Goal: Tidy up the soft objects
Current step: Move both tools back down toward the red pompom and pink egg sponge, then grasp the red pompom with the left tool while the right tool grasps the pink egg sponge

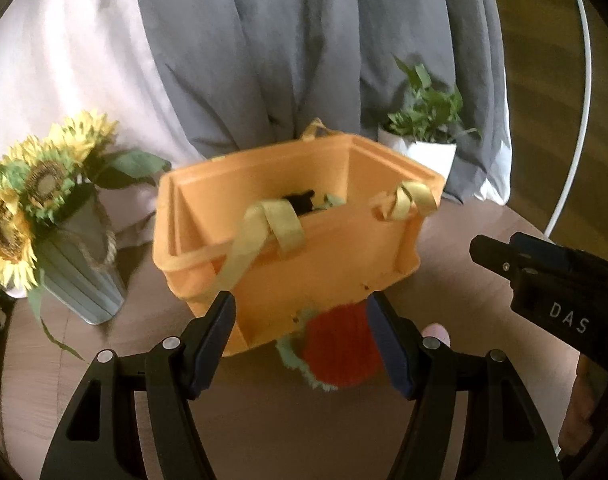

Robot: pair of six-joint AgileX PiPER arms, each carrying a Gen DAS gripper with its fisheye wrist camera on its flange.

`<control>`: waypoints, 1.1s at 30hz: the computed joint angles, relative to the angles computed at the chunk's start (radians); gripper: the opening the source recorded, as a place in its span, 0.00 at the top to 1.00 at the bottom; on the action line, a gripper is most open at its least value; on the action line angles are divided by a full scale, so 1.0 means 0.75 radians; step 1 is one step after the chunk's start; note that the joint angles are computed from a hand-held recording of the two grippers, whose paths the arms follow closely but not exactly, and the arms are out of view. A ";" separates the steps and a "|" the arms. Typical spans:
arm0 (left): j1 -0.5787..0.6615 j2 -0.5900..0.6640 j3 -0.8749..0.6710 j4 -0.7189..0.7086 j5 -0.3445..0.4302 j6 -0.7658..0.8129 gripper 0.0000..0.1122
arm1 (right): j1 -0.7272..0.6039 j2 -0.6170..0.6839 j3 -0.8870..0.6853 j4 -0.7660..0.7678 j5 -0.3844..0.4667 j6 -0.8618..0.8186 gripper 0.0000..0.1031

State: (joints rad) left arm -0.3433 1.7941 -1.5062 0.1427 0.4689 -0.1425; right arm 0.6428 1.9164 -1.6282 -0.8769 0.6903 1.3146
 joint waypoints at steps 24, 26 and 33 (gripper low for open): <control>0.027 0.132 0.056 -0.226 -0.062 0.477 0.31 | -0.007 0.125 0.046 0.246 -0.021 -0.037 0.48; 0.029 0.151 0.046 -0.245 -0.068 0.516 0.31 | -0.007 0.141 0.041 0.244 -0.023 -0.035 0.48; 0.027 0.201 0.030 -0.263 -0.106 0.622 0.31 | -0.013 0.199 0.023 0.243 -0.049 -0.050 0.48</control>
